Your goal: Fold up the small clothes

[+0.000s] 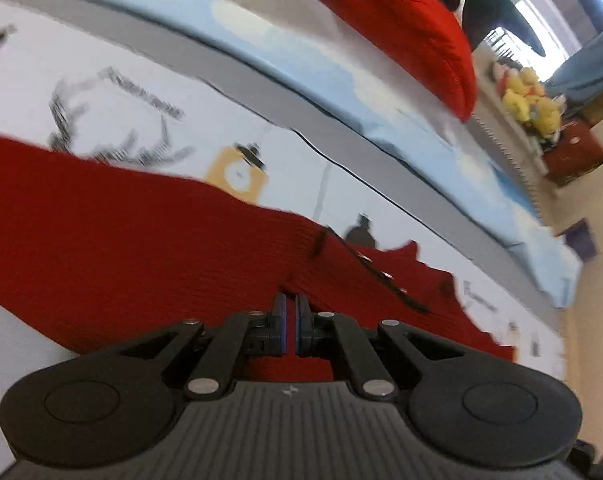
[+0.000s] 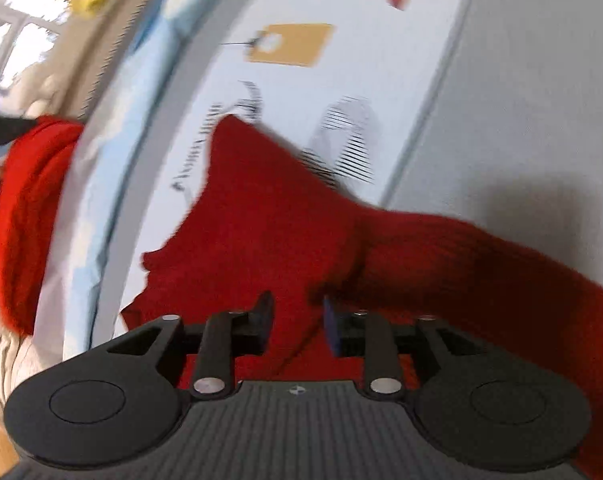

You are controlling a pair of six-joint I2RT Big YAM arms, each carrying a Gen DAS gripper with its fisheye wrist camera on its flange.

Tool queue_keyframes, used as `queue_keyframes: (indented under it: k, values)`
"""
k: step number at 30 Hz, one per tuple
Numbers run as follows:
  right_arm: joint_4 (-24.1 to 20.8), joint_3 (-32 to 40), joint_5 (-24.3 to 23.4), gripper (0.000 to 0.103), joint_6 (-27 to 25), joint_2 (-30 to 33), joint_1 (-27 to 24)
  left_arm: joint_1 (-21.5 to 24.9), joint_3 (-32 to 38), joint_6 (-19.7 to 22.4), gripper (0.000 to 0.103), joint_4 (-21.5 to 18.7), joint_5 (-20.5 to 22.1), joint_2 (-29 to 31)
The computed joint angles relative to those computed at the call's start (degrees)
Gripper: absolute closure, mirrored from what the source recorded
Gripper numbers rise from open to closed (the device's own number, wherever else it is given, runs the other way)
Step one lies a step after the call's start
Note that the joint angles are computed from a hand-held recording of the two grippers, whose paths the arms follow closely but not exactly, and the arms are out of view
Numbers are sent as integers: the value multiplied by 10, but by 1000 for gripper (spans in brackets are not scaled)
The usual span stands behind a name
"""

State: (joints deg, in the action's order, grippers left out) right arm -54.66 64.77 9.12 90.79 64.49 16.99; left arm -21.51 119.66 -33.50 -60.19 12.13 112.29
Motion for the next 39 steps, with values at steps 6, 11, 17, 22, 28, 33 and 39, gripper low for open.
queue_keyframes:
  k: [6,11,17,22,28,33,39]
  values:
    - [-2,2,-63,73,-66,20,-38,-5,-22,-3,95,46,20,11]
    - [-28,-12,-84,70,-25,10,-65,-2,-39,-38,63,92,26,23]
    - [14,0,-128,61,-116,9,-69,-4,-17,-83,61,103,41,55]
    - [10,8,-146,61,-148,8,-71,-15,12,-86,62,89,16,78]
    - [5,9,-141,61,-169,4,-72,-18,33,-42,98,45,-17,66]
    - [11,12,-101,61,-156,6,-65,-39,43,-37,97,-29,-142,6]
    - [22,6,-108,61,-136,16,-64,-44,69,-17,94,-88,-226,7]
